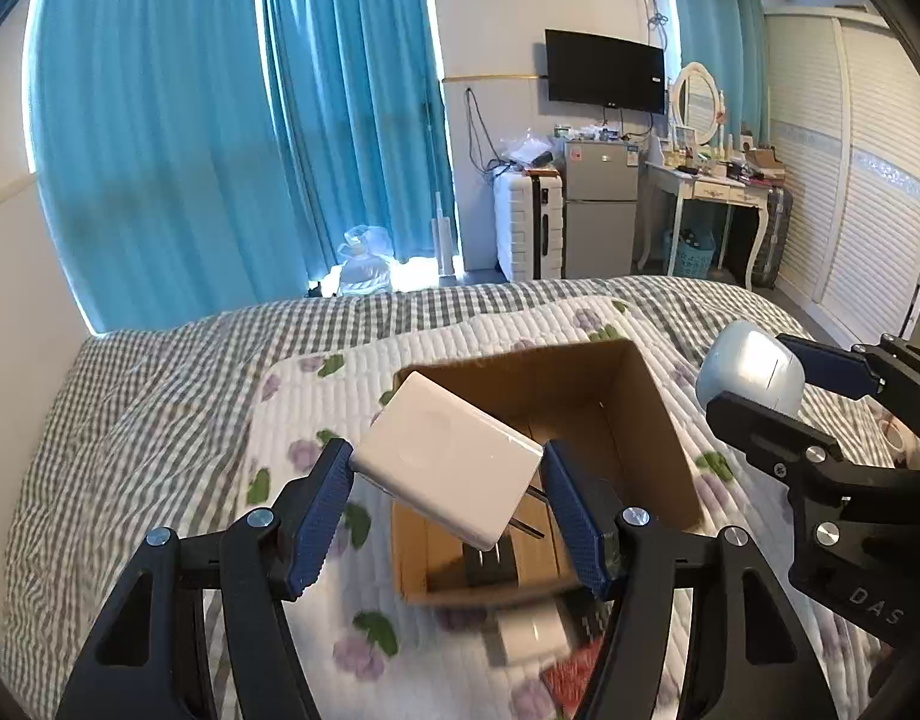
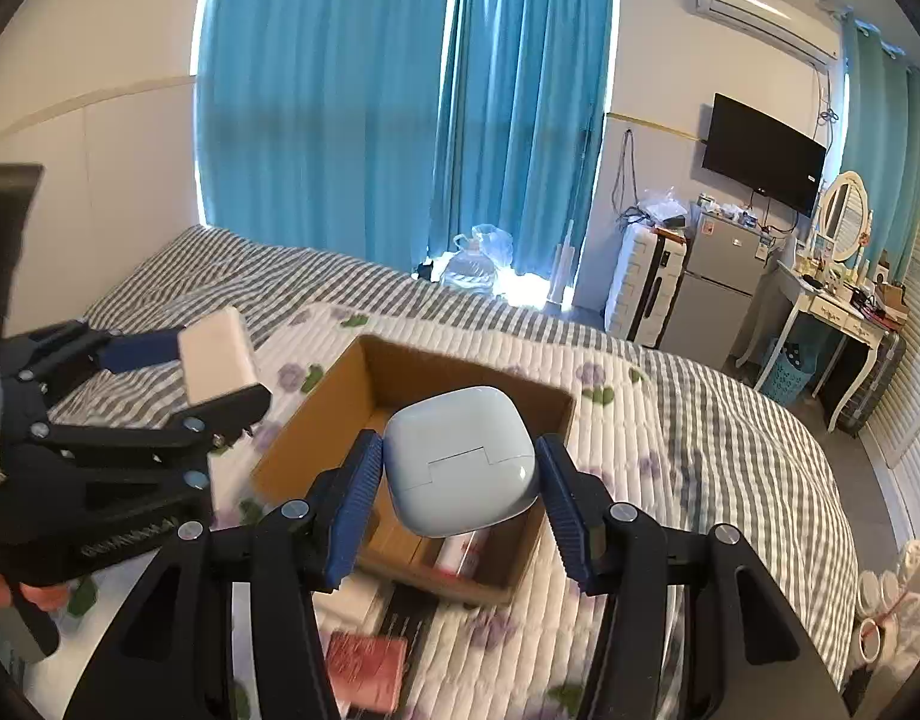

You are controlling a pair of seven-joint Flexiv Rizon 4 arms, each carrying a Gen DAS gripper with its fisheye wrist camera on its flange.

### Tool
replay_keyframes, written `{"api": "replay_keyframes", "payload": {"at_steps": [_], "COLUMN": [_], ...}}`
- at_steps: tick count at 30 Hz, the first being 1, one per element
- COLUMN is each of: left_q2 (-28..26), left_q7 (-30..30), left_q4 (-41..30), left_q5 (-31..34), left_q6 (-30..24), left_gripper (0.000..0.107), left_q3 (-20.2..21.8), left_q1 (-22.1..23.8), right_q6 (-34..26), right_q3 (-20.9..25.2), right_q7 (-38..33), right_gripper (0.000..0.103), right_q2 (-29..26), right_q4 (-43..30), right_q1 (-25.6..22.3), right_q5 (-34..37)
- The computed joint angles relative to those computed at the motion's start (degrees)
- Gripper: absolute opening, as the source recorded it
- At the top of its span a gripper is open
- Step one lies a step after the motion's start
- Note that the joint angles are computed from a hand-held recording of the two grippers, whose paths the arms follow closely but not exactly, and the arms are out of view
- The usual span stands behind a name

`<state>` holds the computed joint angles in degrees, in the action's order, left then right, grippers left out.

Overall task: Organize rigid objects
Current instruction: 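Lower both held items into the box and open both tools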

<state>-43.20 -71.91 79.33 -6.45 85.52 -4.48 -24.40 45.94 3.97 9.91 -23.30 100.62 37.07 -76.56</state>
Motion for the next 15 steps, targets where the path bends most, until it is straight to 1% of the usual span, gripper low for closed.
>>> {"api": "replay_keyframes", "payload": {"at_steps": [3,4,8,11,12,13,15], "left_q2": [-5.21,-6.49,-12.13,-14.38,-14.72,-15.21,-16.25], "left_q7": [-1.80,-2.44,-3.80,-3.87,-4.56,-5.15,-4.71], "left_q4": [-8.24,-10.03,-17.78,-19.87,-19.89,-20.29,-21.17], "left_q5": [0.05,0.37,1.88,2.64,2.92,3.20,3.55], "left_q6": [-3.14,-3.61,-6.37,-7.39,-7.23,-7.31,-7.44], "left_gripper": [0.066,0.066,0.066,0.066,0.066,0.066,0.066], "left_q3": [3.54,4.36,6.25,5.66,6.10,6.57,5.71], "left_q1": [-2.57,-3.06,-3.95,-3.51,-3.70,-3.89,-3.45], "right_q6": [2.41,3.40,7.72,9.77,10.18,10.79,11.54], "right_q3": [-1.49,-1.92,-3.77,-5.29,-5.80,-6.38,-7.95], "right_q7": [-0.18,-0.44,-2.69,-5.04,-6.15,-7.02,-8.13], "right_gripper": [0.052,0.052,0.052,0.052,0.052,0.052,0.053], "right_q2": [-1.94,-2.82,-7.45,-11.08,-12.04,-12.84,-14.07], "right_q4": [-1.77,-2.45,-5.26,-7.21,-7.70,-8.14,-8.74], "right_q1": [-1.83,-2.44,-4.59,-4.88,-4.77,-4.67,-4.15], "right_q5": [-0.24,0.17,3.55,6.69,7.64,8.29,8.34]}}
